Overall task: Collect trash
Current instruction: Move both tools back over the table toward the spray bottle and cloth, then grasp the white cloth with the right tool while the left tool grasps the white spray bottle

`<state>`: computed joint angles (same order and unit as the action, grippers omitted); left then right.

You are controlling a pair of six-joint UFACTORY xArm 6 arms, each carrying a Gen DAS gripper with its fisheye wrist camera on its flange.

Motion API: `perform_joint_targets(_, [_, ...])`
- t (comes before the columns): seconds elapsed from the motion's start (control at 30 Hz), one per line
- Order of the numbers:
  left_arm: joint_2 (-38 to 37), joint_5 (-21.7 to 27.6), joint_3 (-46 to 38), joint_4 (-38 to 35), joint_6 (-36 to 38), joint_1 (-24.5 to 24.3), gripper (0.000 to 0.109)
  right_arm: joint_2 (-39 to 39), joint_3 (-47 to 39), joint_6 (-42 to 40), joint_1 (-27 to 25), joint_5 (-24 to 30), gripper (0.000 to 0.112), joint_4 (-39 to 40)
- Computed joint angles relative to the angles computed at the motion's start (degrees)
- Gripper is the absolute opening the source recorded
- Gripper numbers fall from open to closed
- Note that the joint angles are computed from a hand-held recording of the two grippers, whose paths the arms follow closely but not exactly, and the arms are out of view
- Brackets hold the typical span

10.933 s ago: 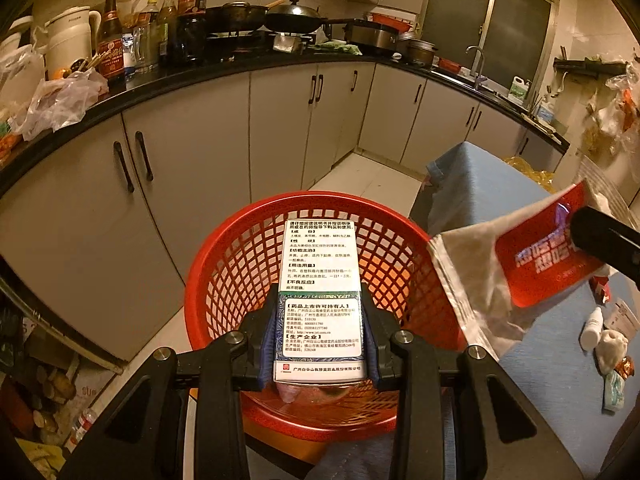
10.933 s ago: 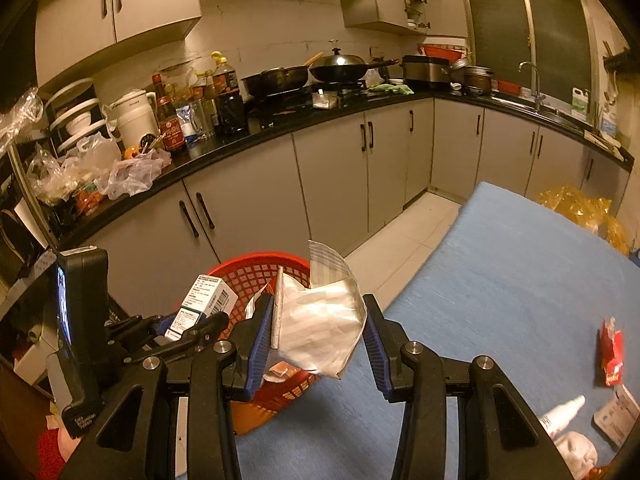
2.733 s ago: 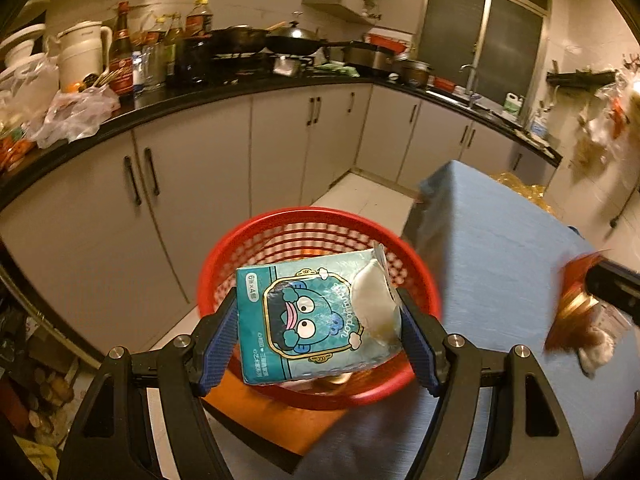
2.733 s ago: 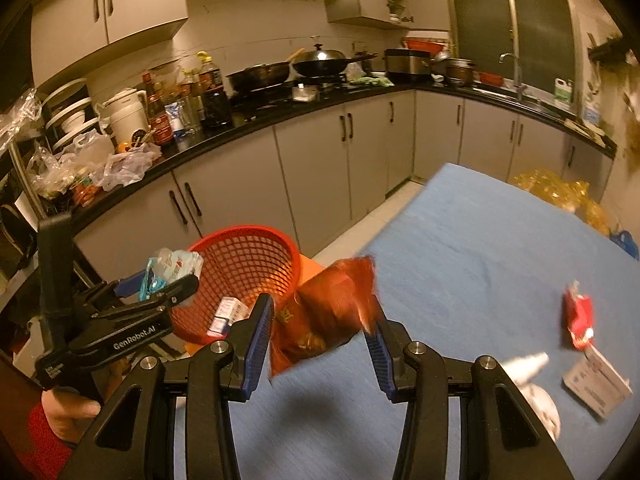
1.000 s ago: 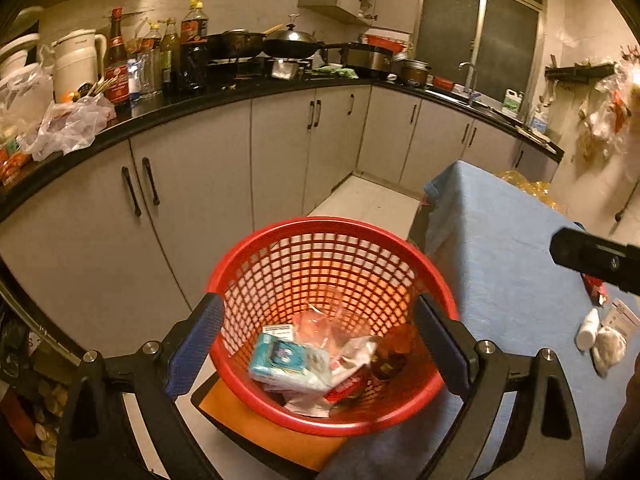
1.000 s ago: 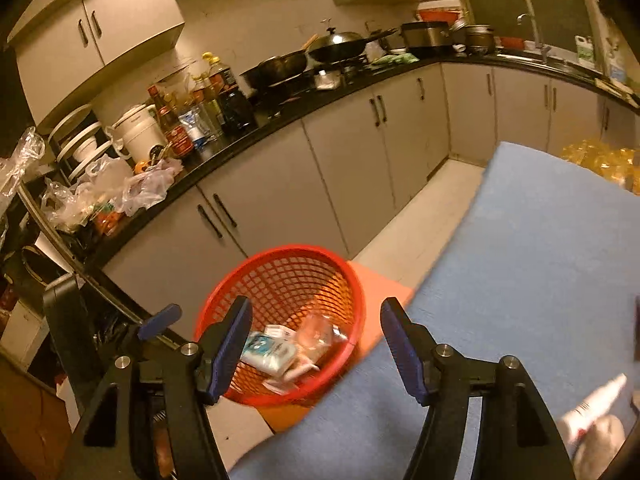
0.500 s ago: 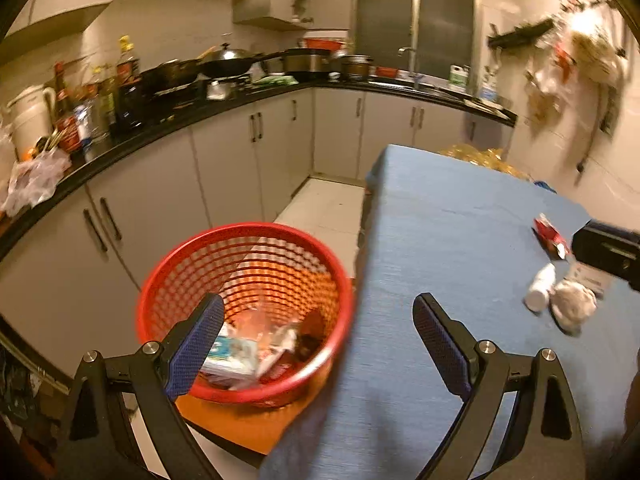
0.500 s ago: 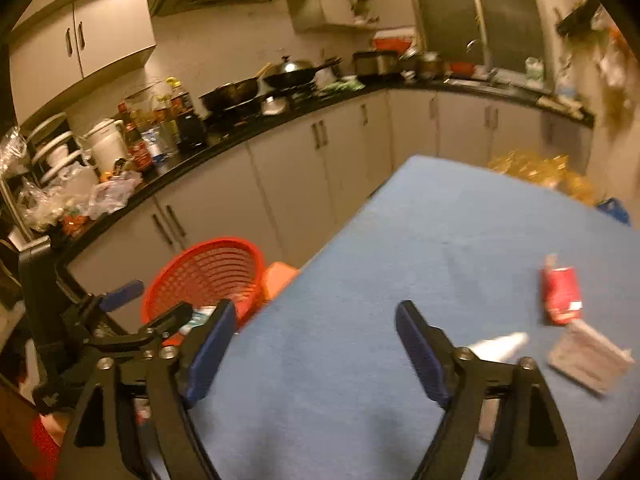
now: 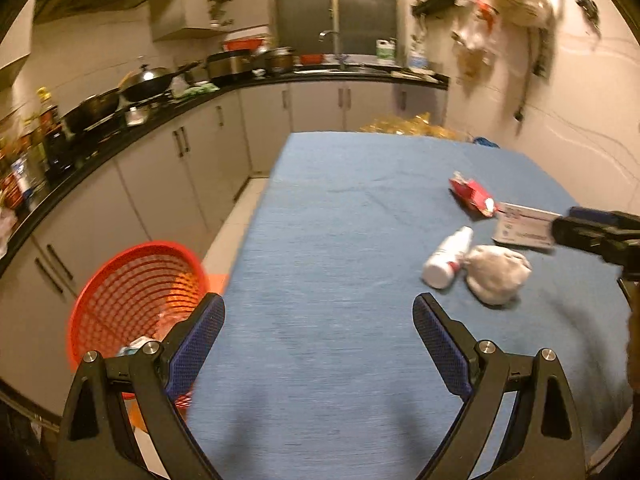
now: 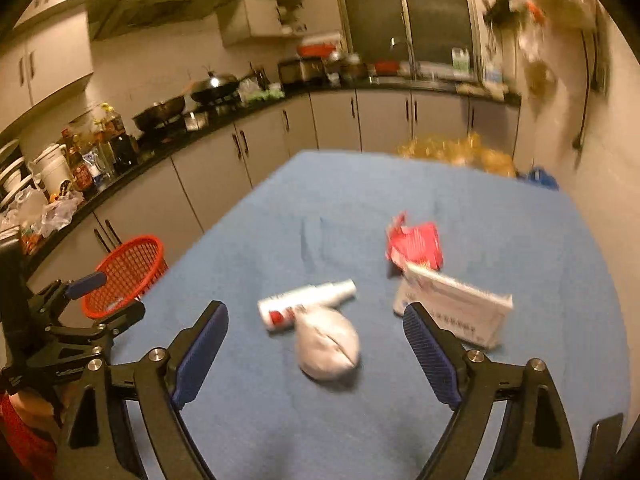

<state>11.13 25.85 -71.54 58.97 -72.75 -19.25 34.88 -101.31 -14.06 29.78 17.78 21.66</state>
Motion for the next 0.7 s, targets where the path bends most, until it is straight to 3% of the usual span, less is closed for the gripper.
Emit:
perform_joint_targets(0.23, [3.3, -1.0, -3.6, -10.7, 10.5, -1.0, 0.094, 10.2, -13.2, -3.0, -2.2, 13.8, 0.088, 6.3])
perform_joint_targets(0.3, [4.0, -1.1, -4.6, -13.5, 13.1, -1.1, 0.094, 12.7, -16.4, -3.7, -1.9, 15.7, 0.077, 6.0])
perform_joint_targets(0.37, [5.0, -0.7, -6.1, -15.5, 15.1, -1.3, 0.094, 14.5, -18.6, -2.0, -1.6, 17.3, 0.044, 2.3])
perform_joint_targets(0.47, [7.4, 0.4, -9.5, -18.8, 18.0, -1.9, 0.094, 12.8, -14.5, -3.9, -1.5, 13.6, 0.032, 2.3])
perform_joint_targets(0.7, [18.9, 6.7, -25.4, -28.7, 31.0, -4.2, 0.094, 5.2, -3.1, -19.7, -3.4, 1.3, 0.03, 24.0])
